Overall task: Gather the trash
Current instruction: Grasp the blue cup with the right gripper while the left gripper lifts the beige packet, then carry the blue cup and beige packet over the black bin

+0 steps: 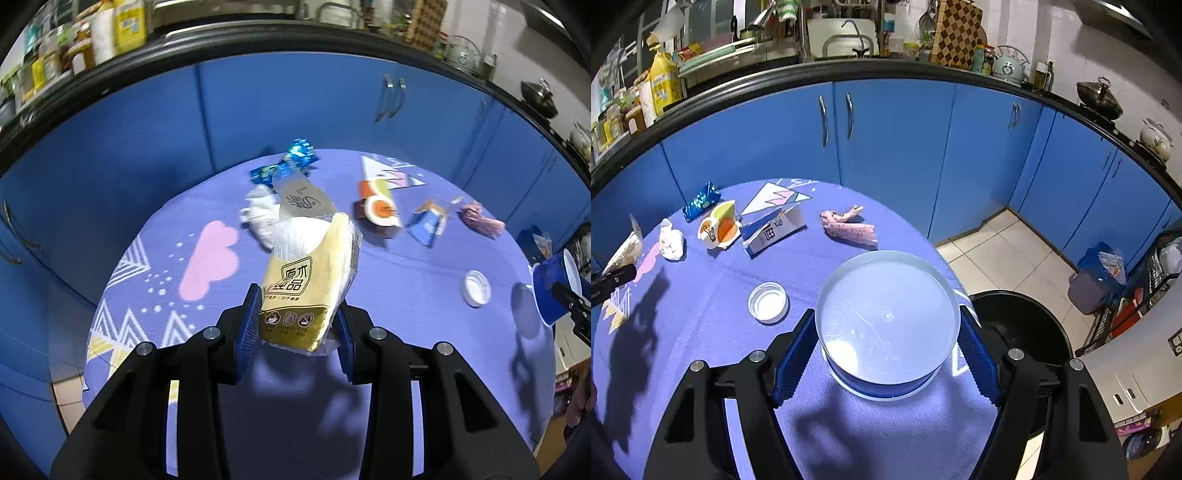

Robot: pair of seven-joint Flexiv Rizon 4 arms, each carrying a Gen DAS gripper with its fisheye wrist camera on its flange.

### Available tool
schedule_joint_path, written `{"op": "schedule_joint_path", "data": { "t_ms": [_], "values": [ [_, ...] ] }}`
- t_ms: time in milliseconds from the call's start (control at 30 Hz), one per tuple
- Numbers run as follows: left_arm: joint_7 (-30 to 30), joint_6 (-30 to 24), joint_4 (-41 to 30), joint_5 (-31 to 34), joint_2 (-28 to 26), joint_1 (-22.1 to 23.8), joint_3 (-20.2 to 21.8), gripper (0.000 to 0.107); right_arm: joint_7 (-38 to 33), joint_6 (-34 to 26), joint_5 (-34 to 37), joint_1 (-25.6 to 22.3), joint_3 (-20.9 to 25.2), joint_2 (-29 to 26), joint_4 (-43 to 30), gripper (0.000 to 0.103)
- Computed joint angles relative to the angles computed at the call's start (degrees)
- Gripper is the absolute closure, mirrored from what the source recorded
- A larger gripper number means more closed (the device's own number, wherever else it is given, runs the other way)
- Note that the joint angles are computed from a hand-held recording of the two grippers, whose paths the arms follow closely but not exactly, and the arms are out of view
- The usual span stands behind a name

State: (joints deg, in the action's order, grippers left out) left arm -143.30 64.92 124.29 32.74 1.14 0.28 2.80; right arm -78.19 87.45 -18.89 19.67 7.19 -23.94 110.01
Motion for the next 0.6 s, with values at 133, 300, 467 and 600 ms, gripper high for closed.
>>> {"op": "schedule_joint_path", "data": {
  "t_ms": [133,300,467,600],
  "values": [
    [1.34,-0.18,-1.98,-1.33,-1.43,-1.29,-1.27,0.069,-1.10,1.09,0.87,-1.53,0.80,0.99,0.97,0.031],
    [4.34,-0.94,-5.50,-2.91,-3.94,-4.24,-2.31,0.069,-2.28,2.48,2.15,-3.36,1.61,2.06,1.83,0.031],
    [6.03,-2.73,-10.81,-2.29,-7.33,-8.14,-2.84,0.069,-3.97,3.83,2.67,-4.94,1.91,2.89,2.70,0.031],
    [7.54,-3.59,-14.60,-2.37,-9.98,-10.83,-2.48,0.068,-5.36,5.58,2.31,-5.45,1.02,3.68,3.98,0.031]
  ]
}}
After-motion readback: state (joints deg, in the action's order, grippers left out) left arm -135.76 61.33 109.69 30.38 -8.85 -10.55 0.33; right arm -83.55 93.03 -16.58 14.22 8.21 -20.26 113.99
